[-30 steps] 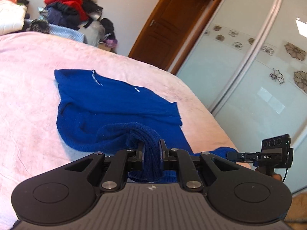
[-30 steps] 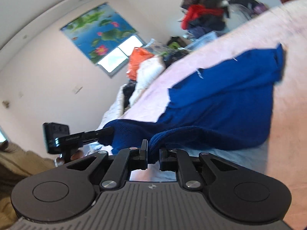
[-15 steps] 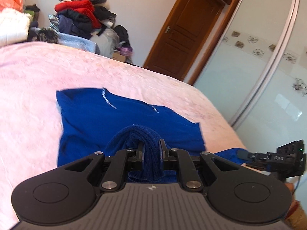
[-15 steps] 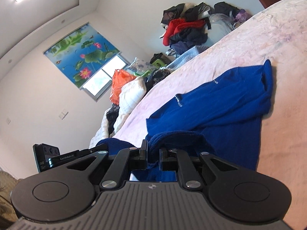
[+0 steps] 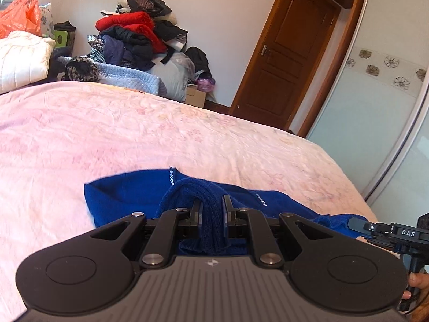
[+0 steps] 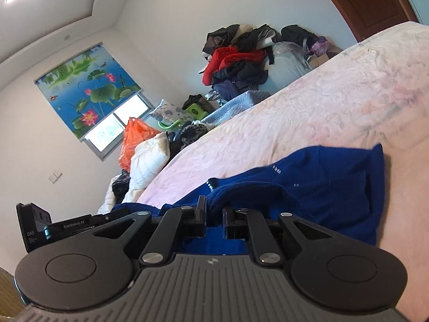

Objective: Fold small clothes
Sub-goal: 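Lift the hem with both grippers and fold it toward the collar, then lower the folded hem and open both grippers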

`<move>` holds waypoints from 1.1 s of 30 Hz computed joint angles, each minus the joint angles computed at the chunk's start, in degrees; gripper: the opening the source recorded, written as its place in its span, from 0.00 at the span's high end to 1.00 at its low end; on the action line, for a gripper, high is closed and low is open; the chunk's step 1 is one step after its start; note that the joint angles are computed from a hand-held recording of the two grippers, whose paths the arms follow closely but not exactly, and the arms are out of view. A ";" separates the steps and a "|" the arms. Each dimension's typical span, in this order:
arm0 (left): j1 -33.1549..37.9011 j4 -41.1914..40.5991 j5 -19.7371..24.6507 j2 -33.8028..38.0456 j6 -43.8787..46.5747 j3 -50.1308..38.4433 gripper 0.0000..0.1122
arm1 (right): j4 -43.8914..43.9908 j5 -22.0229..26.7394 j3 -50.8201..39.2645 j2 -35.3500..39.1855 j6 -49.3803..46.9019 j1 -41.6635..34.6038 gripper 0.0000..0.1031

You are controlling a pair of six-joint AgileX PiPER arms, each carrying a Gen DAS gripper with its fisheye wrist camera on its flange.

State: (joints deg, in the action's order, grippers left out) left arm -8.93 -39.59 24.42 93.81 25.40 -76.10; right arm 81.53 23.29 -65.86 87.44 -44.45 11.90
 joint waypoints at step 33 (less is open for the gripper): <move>1.37 32.50 9.09 24.80 -37.10 -31.34 0.61 | -29.92 -7.72 -22.22 24.01 29.00 -0.58 0.57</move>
